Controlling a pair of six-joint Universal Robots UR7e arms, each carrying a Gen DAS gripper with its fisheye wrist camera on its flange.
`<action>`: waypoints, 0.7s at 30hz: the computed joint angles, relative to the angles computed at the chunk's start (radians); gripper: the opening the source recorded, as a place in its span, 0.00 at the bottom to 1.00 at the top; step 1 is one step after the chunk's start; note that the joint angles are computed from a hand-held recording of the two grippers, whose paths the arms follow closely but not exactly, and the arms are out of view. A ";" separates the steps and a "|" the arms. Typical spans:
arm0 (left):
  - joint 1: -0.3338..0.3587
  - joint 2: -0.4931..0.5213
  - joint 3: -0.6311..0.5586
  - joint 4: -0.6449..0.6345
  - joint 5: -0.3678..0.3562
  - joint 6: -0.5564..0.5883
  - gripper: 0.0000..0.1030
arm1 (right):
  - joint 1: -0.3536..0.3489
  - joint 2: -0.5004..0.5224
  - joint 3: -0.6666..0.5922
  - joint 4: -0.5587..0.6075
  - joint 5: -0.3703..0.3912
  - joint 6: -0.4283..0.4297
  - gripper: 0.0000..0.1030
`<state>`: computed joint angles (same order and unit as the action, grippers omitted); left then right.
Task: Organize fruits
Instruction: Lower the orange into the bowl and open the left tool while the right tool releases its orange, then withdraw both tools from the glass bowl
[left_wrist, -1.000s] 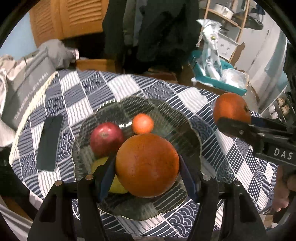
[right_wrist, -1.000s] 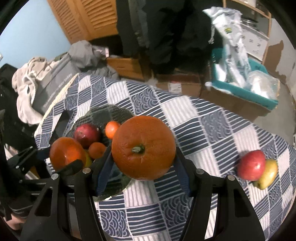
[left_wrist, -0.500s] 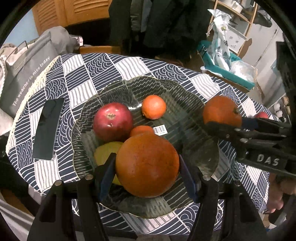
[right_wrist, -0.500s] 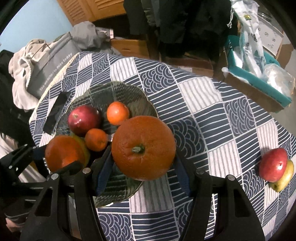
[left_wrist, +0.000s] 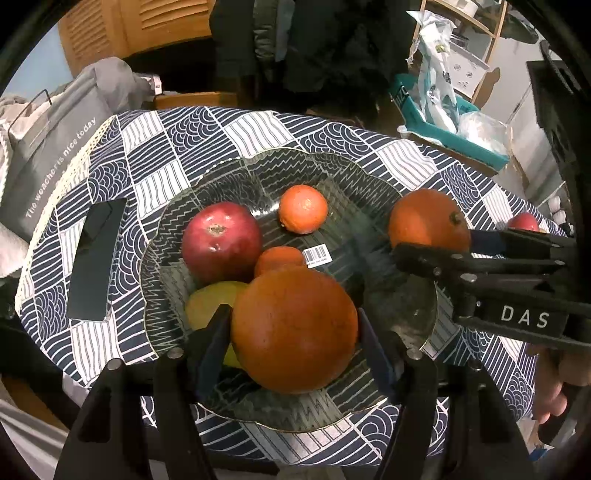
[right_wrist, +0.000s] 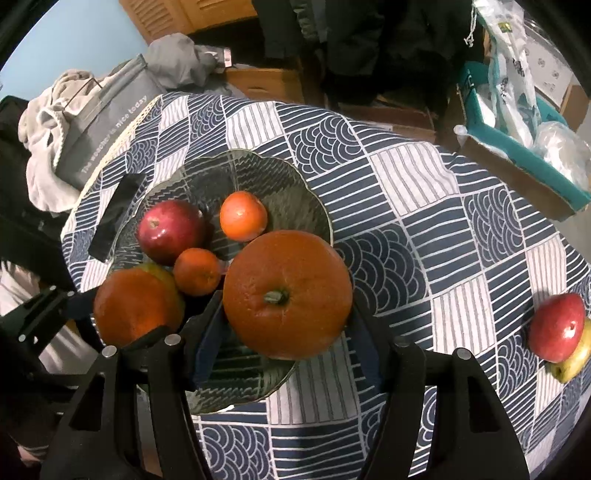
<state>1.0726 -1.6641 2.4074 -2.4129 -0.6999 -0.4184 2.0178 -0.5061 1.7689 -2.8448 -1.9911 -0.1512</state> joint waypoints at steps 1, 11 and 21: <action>-0.010 -0.004 0.006 -0.005 0.016 -0.001 0.78 | 0.000 0.001 -0.001 0.004 0.006 0.003 0.64; -0.037 -0.023 0.017 -0.024 0.035 0.018 0.84 | 0.026 -0.028 0.005 -0.052 0.035 -0.001 0.65; -0.094 -0.066 0.017 -0.029 0.048 0.010 0.84 | 0.079 -0.065 0.017 -0.124 -0.058 -0.017 0.65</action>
<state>0.9788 -1.7299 2.4241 -2.4421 -0.6522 -0.4087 2.0964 -0.5715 1.7860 -2.9692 -2.0488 -0.1681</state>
